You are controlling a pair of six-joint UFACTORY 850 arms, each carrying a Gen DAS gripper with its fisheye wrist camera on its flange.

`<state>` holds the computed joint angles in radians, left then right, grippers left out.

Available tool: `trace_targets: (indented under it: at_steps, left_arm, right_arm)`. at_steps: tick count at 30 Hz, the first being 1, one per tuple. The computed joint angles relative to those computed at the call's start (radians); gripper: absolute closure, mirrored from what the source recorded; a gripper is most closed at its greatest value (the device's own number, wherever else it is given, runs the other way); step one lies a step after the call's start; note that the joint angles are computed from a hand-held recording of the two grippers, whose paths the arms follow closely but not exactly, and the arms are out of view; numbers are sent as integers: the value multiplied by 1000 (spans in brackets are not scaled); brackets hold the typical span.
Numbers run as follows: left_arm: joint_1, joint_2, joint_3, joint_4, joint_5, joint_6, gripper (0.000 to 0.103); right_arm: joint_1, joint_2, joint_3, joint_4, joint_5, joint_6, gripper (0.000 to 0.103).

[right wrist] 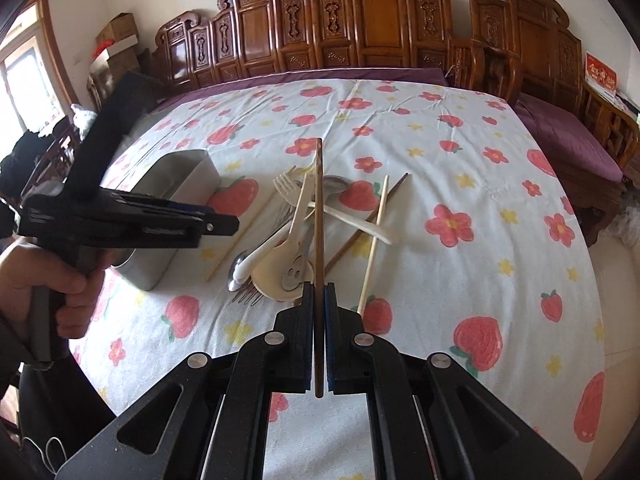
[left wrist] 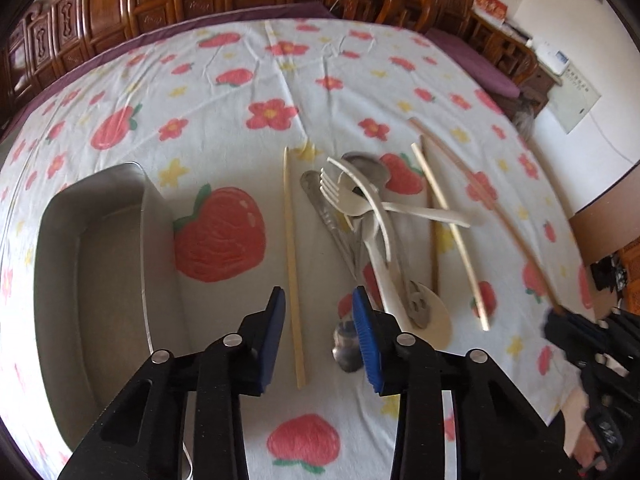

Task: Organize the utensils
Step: 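Grasp a second wooden chopstick with the left tool while the right tool holds its chopstick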

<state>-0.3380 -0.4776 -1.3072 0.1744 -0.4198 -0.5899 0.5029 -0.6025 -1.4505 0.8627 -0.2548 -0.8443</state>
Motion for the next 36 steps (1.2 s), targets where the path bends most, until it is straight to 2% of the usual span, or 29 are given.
trace_targets:
  at_steps: [6,9,14,18,20,23,25,36]
  left_arm:
    - [-14,-59,-63,129,-91,-95,77]
    - [-17,-84,-92,127,-128,-87,83]
    - [-14,-116,-126,135,-170,-101,85]
    - [-1,-110,-117,111,-150,-102,86]
    - [0,-110,-118,93,-146,-73,98]
    - [-8,-112,-123,127,-168,-75,98]
    - [-7,-95,-106,138,-156,-88,99]
    - [-13,88,58,225,-49,-186,99]
  right_arm:
    - [-11,-1,-2,41,-15,-23,97]
    - [-14,0,-2,52,-16,-32,97]
    - [-17,6,1,78,-19,-48,97]
    - [-17,6,1,81,-23,-49,97]
    - [-16,5,-1,73,-24,-44,97]
    - [-15,5,0,67,-23,-38,97]
    - [-15,3,-3,66,-25,-38,97]
    - [6,29,21,121,15,-93,97]
